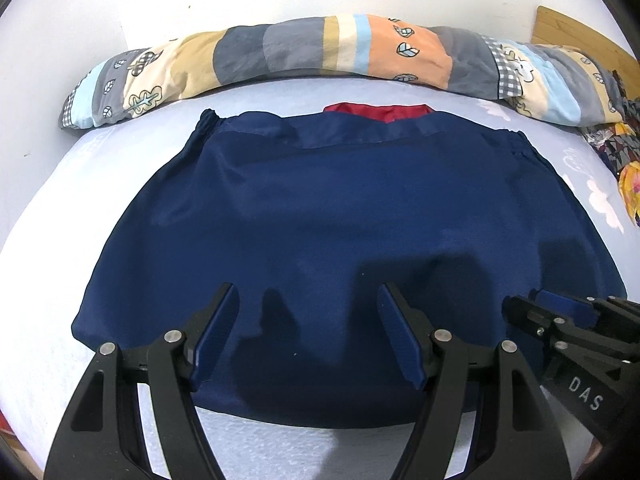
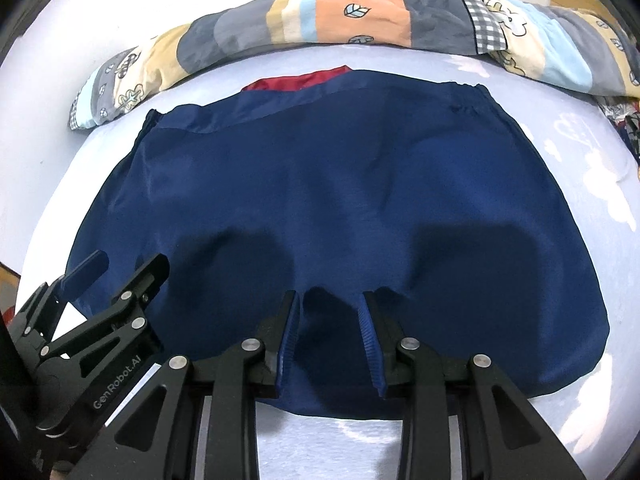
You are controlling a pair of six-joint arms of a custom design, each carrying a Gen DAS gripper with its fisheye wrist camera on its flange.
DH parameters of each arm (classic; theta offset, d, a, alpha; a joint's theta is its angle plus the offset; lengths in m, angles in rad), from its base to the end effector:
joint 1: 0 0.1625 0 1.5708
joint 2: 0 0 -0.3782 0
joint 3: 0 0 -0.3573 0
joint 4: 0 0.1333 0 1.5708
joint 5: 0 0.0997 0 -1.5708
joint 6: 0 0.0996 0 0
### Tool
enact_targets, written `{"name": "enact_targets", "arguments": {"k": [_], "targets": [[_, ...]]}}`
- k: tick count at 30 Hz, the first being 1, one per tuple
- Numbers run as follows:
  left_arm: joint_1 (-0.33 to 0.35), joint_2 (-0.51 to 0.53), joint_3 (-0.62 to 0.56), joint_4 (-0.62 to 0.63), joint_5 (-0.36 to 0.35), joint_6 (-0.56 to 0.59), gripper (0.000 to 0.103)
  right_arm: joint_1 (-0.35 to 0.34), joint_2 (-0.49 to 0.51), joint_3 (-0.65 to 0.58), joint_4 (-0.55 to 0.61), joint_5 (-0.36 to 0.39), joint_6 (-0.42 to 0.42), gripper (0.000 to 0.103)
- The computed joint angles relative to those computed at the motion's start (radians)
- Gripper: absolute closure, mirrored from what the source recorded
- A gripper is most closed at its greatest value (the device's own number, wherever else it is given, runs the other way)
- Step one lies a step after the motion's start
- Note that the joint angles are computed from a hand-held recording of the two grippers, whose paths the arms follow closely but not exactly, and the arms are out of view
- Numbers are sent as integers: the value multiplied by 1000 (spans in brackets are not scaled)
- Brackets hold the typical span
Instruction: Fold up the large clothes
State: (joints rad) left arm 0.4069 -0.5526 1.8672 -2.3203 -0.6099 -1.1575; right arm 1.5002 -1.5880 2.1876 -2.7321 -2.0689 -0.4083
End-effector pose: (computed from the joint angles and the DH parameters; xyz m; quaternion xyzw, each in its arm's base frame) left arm -0.3430 -0.3819 -0.0862 0.1316 0.8512 -0.3085 0.4037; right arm 0.0559 -0.4245 0.3181 0.0891 -0.9294 0.2048 0.2938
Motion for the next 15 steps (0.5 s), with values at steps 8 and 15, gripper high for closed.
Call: {"name": "enact_targets", "arguments": {"k": [8, 15], "targets": [[23, 11, -20, 56, -56, -2, 32, -4, 21, -8, 38, -51, 26, 66], [35, -3, -13, 103, -64, -46, 31, -8, 15, -8, 49, -73, 9, 62]]}}
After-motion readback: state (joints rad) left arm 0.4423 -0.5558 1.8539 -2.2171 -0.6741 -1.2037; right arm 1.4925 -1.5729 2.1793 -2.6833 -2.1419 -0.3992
